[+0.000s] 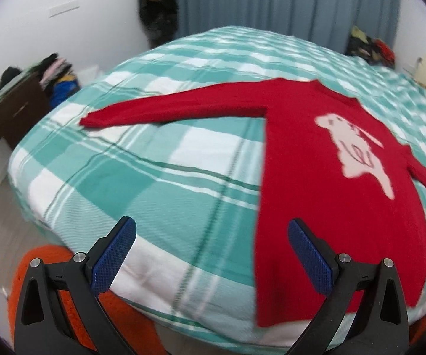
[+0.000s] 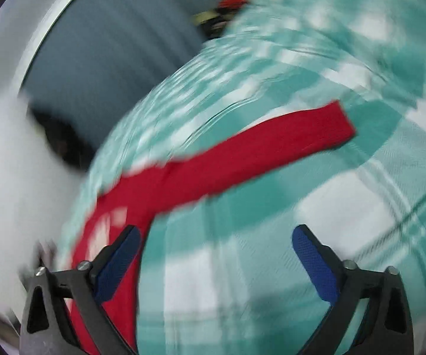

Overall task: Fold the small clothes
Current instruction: 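Grasp the sleeve cuff with the right gripper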

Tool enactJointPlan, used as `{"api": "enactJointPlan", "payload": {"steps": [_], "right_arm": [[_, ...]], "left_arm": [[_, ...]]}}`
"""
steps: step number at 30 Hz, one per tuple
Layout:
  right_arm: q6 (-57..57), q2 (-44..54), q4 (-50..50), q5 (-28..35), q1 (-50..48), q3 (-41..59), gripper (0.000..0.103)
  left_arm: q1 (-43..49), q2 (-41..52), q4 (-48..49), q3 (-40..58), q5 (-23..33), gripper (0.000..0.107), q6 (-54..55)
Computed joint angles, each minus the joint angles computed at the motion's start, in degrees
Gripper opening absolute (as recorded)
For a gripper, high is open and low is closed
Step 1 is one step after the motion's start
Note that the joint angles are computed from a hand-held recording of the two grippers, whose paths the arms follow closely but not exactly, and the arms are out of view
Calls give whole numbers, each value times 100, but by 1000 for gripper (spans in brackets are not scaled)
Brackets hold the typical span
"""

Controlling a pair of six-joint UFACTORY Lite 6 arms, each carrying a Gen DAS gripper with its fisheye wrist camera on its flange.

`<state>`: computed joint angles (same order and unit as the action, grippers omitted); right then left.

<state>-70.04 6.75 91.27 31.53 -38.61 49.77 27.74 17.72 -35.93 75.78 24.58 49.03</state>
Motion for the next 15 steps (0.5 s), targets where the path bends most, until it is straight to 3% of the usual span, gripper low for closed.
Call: {"api": "enactJointPlan", "payload": {"steps": [3, 9, 11, 12, 13, 15], "right_arm": [[575, 1560, 66, 293, -669, 1171, 73], [835, 3139, 674, 476, -963, 2657, 60], [1334, 3602, 296, 471, -910, 3265, 46], [1535, 3727, 72, 382, -864, 3461, 21], [1934, 3796, -391, 114, -781, 3628, 4], [2094, 3684, -598, -7, -786, 3620, 4]], "left_arm": [[15, 391, 307, 345, 51, 102, -559], [-258, 769, 1443, 555, -104, 102, -1772], [-380, 850, 1829, 506, -176, 102, -2072], [-435, 867, 2030, 474, -240, 102, -2238], [-513, 872, 2292, 435, -334, 102, -2470], [-547, 837, 2251, 386, -415, 102, -2409]]}}
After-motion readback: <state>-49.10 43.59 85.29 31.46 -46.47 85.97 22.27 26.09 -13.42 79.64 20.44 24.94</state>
